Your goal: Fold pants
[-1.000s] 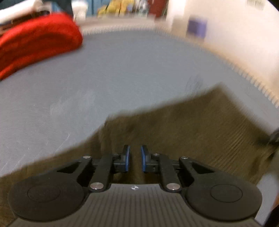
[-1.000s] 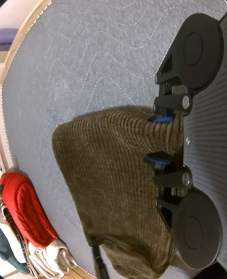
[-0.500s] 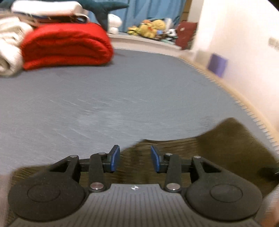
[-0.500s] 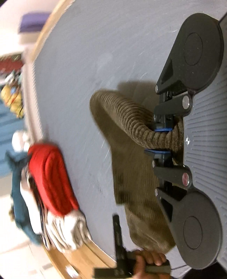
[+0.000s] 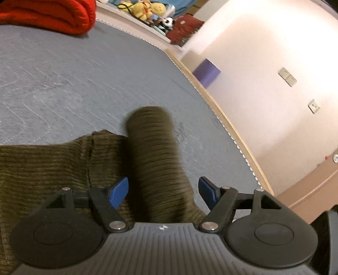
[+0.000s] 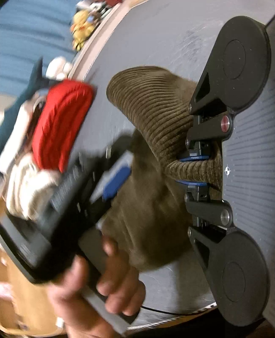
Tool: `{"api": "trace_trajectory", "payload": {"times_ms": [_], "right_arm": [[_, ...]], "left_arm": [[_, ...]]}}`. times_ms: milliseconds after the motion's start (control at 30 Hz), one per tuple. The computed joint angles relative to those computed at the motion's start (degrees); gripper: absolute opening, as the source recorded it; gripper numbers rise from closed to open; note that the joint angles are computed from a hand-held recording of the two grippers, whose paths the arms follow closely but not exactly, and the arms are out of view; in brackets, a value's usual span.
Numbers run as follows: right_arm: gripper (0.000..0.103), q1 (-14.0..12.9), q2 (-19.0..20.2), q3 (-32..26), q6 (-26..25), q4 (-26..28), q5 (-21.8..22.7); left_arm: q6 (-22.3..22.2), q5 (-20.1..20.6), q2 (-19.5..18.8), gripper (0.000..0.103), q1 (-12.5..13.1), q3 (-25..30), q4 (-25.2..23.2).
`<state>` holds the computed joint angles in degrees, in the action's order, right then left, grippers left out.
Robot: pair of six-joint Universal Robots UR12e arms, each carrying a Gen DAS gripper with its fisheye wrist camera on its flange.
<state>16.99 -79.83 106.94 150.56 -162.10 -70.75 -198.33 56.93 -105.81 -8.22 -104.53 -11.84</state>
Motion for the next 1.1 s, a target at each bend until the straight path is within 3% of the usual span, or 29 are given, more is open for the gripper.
{"api": "trace_trajectory", "payload": {"times_ms": [100,133,167,233,333,500,567,700,800,900,1000,1033,1100], "right_arm": [[0.002,1.6,0.85,-1.42,-2.1,2.31,1.43],[0.0,1.67,0.96,-1.95,-3.17,3.98,4.34],[0.0,2.0,1.17,-2.63,-4.13,5.65,6.92],[0.0,3.21,1.59,-2.77,-5.7,4.07,6.59],[0.0,3.9,2.59,-3.78,-6.28,4.91,6.05],[0.003,2.54,3.25,-4.89,-1.16,2.8,4.7],[0.011,1.31,3.08,-4.44,2.0,0.0,4.94],[0.055,-0.07,2.68,-2.21,6.72,-8.1,2.01],[0.056,-0.78,2.11,0.31,6.25,-12.61,-0.16],[0.067,-0.77,1.9,2.08,4.17,-15.51,-2.63],[0.071,-0.83,1.41,3.45,1.86,-15.53,-3.19],[0.073,-1.04,1.23,3.78,1.28,-15.53,-2.74],[0.075,-1.3,1.05,4.13,0.41,-15.37,-2.19]], "left_arm": [[2.19,2.99,0.15,0.069,-0.52,0.15,-1.59],[2.74,4.15,0.14,0.052,-0.66,0.27,-2.3],[3.42,5.25,0.3,0.026,-0.64,0.21,-3.4],[4.36,7.08,0.17,0.002,-0.67,0.5,-5.75],[3.34,10.37,0.2,0.002,-0.16,0.1,-6.23],[-0.02,9.71,1.02,0.004,1.94,-0.96,-3.84],[-0.08,10.06,1.26,0.013,2.12,-1.06,-3.61],[0.23,12.57,1.41,0.022,1.55,-0.51,-4.04],[1.6,14.59,1.71,0.022,0.78,-0.47,-3.98],[2.01,14.49,1.88,0.023,0.24,-0.39,-3.88],[2.52,13.15,1.45,0.03,-0.03,-0.08,-3.57],[2.38,12.85,1.25,0.038,-0.19,0.12,-3.55],[0.9,10.57,0.64,0.045,-0.15,0.4,-2.72]]}}
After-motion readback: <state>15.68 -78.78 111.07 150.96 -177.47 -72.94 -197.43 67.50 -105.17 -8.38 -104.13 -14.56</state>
